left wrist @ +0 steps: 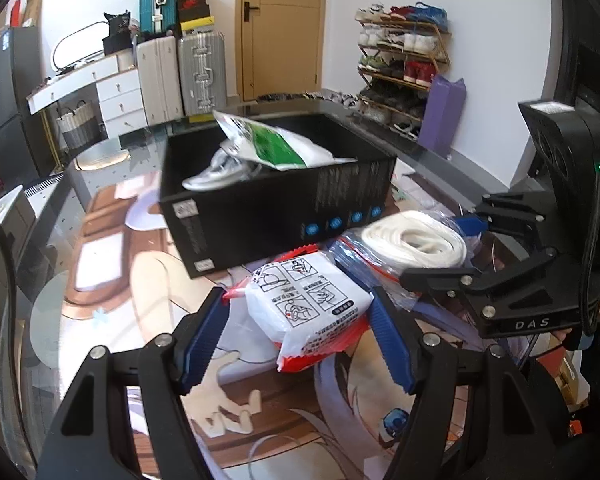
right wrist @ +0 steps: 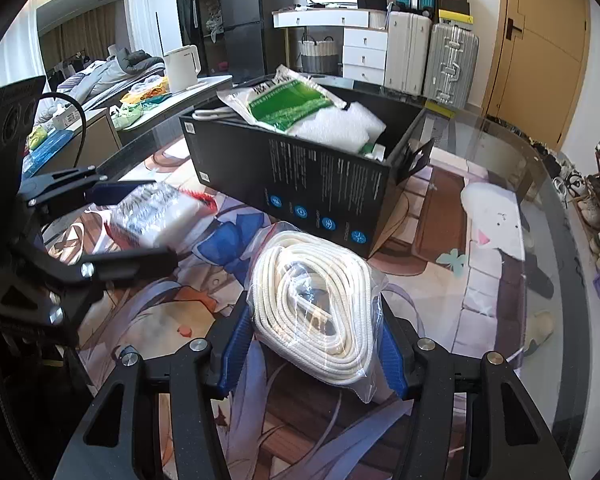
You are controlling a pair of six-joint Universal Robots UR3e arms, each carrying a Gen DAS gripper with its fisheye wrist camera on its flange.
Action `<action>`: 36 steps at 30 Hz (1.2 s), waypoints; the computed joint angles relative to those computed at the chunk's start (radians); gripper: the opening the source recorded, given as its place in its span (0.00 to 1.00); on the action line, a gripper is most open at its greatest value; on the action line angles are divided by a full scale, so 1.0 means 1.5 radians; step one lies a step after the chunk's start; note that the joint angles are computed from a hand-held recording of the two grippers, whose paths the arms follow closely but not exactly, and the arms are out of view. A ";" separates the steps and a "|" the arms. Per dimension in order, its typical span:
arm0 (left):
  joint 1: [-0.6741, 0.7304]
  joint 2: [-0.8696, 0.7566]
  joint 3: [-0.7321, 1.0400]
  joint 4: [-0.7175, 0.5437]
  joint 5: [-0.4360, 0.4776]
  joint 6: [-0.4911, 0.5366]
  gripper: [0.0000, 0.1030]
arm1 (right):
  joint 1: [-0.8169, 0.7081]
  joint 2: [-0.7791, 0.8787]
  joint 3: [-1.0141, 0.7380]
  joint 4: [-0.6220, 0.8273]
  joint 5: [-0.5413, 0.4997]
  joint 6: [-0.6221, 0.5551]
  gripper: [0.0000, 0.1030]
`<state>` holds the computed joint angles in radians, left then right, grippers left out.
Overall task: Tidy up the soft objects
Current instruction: 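Carry the wipe packet and rope bag over the black box with both grippers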
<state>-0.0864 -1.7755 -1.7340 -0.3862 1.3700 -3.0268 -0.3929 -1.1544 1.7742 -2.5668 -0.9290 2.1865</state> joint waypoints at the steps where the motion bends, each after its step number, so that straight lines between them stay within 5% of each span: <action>1: 0.004 0.005 -0.003 0.004 -0.002 -0.002 0.69 | -0.003 -0.008 0.005 0.001 0.005 -0.003 0.55; 18: 0.056 0.054 0.009 0.035 -0.023 -0.022 0.69 | -0.047 -0.145 0.054 0.038 0.093 -0.018 0.55; 36: 0.064 -0.041 0.138 0.030 -0.008 -0.036 0.69 | 0.015 -0.039 -0.082 -0.022 0.091 0.106 0.55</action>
